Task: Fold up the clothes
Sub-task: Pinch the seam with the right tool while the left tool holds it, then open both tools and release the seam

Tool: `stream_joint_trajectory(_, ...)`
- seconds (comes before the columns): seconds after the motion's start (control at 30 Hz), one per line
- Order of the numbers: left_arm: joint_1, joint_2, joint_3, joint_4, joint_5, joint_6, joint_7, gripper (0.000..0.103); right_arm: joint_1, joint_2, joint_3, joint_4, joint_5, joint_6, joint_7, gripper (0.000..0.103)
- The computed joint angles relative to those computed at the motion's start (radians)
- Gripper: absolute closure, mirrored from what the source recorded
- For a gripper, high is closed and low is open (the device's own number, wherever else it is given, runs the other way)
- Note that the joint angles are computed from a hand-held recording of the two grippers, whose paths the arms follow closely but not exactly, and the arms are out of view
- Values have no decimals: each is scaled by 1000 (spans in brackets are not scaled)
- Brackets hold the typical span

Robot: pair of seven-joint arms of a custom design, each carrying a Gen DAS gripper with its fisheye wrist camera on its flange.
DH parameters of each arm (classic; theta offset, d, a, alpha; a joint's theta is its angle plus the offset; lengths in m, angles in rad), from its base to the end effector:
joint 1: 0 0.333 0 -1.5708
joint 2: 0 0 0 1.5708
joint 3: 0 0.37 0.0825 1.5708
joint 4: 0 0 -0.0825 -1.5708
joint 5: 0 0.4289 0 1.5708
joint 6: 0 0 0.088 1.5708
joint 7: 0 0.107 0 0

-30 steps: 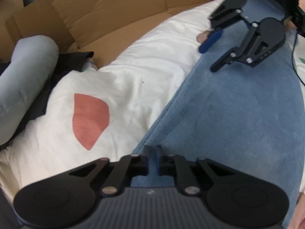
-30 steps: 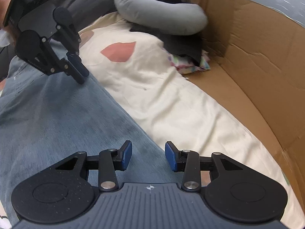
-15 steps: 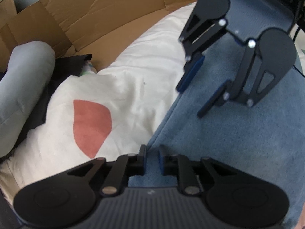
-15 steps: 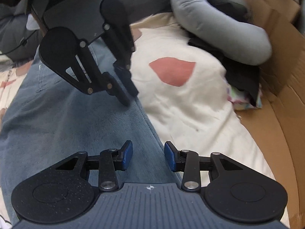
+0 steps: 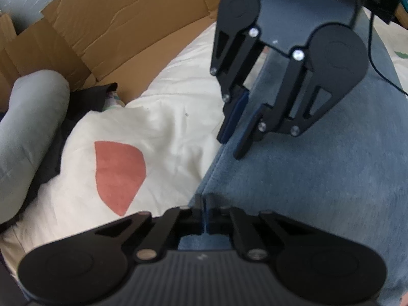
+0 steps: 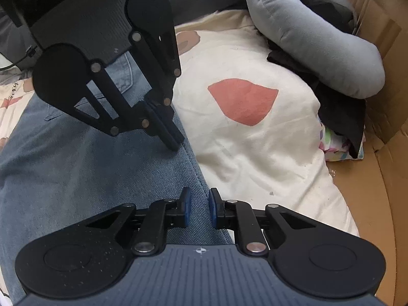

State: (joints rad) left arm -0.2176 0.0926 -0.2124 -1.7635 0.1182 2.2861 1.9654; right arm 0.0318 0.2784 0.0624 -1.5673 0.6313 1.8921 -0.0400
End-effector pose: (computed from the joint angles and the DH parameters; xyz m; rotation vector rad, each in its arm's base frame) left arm 0.6173 -0.2739 0.5931 -0.9373 2.5945 -0.3524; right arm 0.7062 0.1051 0.5410 -2.5196 0.0759 -0.0360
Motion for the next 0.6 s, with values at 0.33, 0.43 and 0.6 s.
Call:
stream_joint_trajectory(0.33, 3, -34, 2, -34, -4, 61, -12, 103, 14, -45, -3, -42, -9, 65, -60, 103)
stream_joint_trajectory(0.43, 4, -28, 3, -30, 6, 66, -28, 103, 20, -51, -5, -50, 0, 95, -47, 103)
stream_joint_trajectory(0.6, -2, -1, 6, -33, 50, 79, -101, 102, 42, -33, -3, -61, -25, 155, 25, 103)
